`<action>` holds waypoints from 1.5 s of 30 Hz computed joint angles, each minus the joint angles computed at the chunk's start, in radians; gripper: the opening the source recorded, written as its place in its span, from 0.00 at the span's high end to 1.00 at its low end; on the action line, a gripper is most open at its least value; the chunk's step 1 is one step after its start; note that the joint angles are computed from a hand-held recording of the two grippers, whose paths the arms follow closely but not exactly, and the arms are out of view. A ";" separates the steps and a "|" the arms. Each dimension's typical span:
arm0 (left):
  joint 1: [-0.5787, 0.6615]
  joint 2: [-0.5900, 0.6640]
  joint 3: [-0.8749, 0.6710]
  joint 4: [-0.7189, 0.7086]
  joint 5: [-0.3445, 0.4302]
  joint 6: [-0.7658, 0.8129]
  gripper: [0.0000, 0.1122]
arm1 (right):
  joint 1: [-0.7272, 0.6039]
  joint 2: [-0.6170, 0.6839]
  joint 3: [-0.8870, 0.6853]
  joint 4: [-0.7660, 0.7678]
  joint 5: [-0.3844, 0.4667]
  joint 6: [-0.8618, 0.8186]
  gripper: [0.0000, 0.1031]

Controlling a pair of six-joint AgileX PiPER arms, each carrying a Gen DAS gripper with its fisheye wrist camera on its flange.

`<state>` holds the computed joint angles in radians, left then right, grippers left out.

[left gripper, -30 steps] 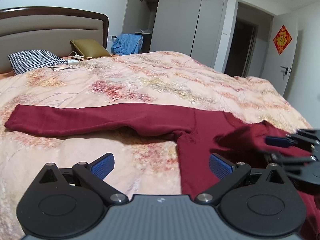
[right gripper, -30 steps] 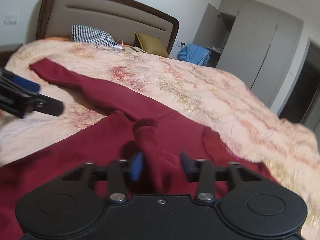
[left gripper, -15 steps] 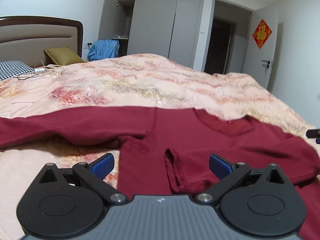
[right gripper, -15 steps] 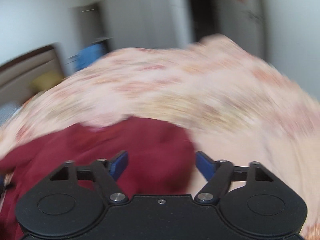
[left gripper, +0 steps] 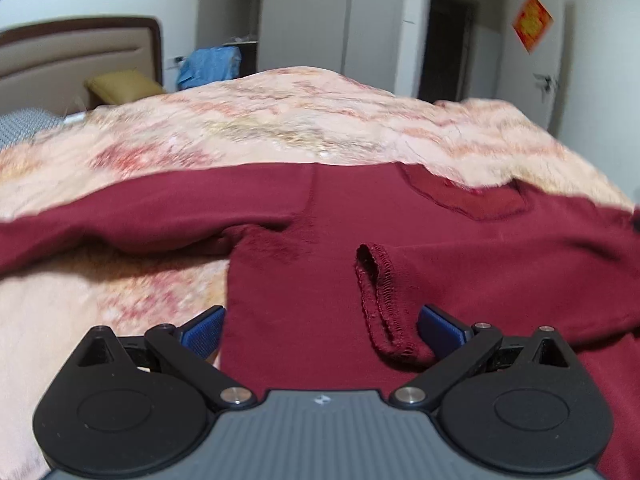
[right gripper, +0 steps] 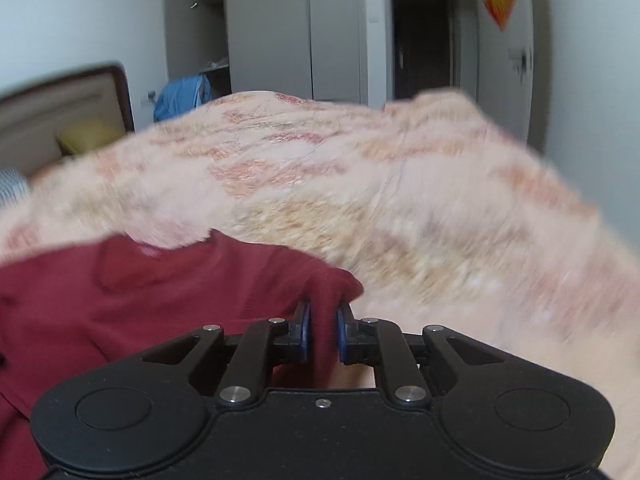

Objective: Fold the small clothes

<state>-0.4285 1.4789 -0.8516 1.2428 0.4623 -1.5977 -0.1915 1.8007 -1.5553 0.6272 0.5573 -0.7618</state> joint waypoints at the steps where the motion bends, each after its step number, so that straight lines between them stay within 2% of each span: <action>1: -0.010 0.017 -0.021 -0.006 0.014 0.019 0.08 | 0.004 0.012 -0.017 -0.052 0.000 0.051 0.89; 3: -0.025 0.052 -0.065 -0.056 0.044 0.088 0.08 | 0.003 0.058 -0.055 -0.131 0.023 0.138 0.89; 5: -0.027 0.074 -0.091 -0.110 0.057 0.152 0.08 | 0.000 0.064 -0.027 -0.146 -0.009 0.152 0.89; 8: 0.007 0.058 -0.050 -0.064 -0.013 0.083 0.08 | -0.036 0.026 0.047 -0.017 -0.034 0.078 0.85; 10: 0.036 0.046 -0.028 -0.049 -0.062 0.053 0.08 | -0.077 -0.043 0.131 0.100 -0.033 -0.043 0.76; 11: 0.043 0.044 -0.023 -0.046 -0.074 0.048 0.08 | -0.095 -0.089 0.183 0.139 -0.035 -0.110 0.74; 14: 0.033 0.047 -0.019 -0.015 -0.061 0.019 0.08 | -0.166 -0.238 0.342 0.262 0.017 -0.298 0.65; 16: 0.030 0.050 -0.018 0.004 -0.056 0.002 0.08 | -0.212 -0.329 0.449 0.337 0.061 -0.422 0.56; 18: 0.032 0.051 -0.017 0.008 -0.061 -0.004 0.08 | -0.217 -0.386 0.531 0.346 0.078 -0.493 0.50; 20: 0.032 0.052 -0.018 0.008 -0.060 -0.003 0.08 | -0.165 -0.412 0.599 0.336 0.010 -0.551 0.50; 22: 0.034 0.052 -0.018 0.009 -0.061 -0.002 0.08 | -0.099 -0.418 0.657 0.418 -0.122 -0.644 0.52; 24: 0.037 0.048 -0.011 0.019 -0.068 -0.016 0.08 | -0.062 -0.395 0.676 0.559 -0.199 -0.743 0.56; 26: 0.038 0.048 -0.009 0.032 -0.072 -0.031 0.08 | -0.042 -0.362 0.657 0.597 -0.236 -0.721 0.71; 27: 0.039 0.047 -0.007 0.038 -0.074 -0.037 0.08 | -0.054 -0.351 0.643 0.605 -0.214 -0.701 0.92; 28: 0.038 0.047 -0.005 0.042 -0.074 -0.042 0.08 | -0.066 -0.352 0.642 0.626 -0.199 -0.696 0.94; 31: 0.039 0.046 -0.003 0.048 -0.074 -0.046 0.08 | -0.057 -0.419 0.699 0.692 -0.274 -0.777 0.95; 32: 0.036 0.047 -0.004 0.051 -0.071 -0.049 0.08 | -0.059 -0.428 0.710 0.685 -0.278 -0.781 0.95; 35: 0.025 0.054 -0.010 0.048 -0.053 -0.042 0.08 | -0.037 -0.400 0.709 0.552 -0.310 -0.650 0.95; 38: 0.034 0.045 -0.010 0.028 -0.069 -0.023 0.08 | -0.069 -0.385 0.692 0.555 -0.246 -0.609 0.93; 41: 0.082 -0.025 0.010 -0.139 -0.137 0.128 0.08 | -0.118 -0.423 0.684 0.476 -0.149 -0.522 0.81; 42: 0.095 -0.065 0.028 -0.201 -0.154 0.178 0.08 | -0.143 -0.450 0.694 0.477 -0.107 -0.533 0.74; 43: 0.103 -0.106 0.052 -0.237 -0.163 0.197 0.08 | -0.177 -0.477 0.703 0.476 -0.052 -0.546 0.62; 44: 0.107 -0.153 0.081 -0.274 -0.169 0.218 0.08 | -0.214 -0.508 0.717 0.483 0.003 -0.564 0.57; 45: 0.112 -0.203 0.107 -0.342 -0.173 0.279 0.08 | -0.256 -0.544 0.735 0.484 0.063 -0.575 0.48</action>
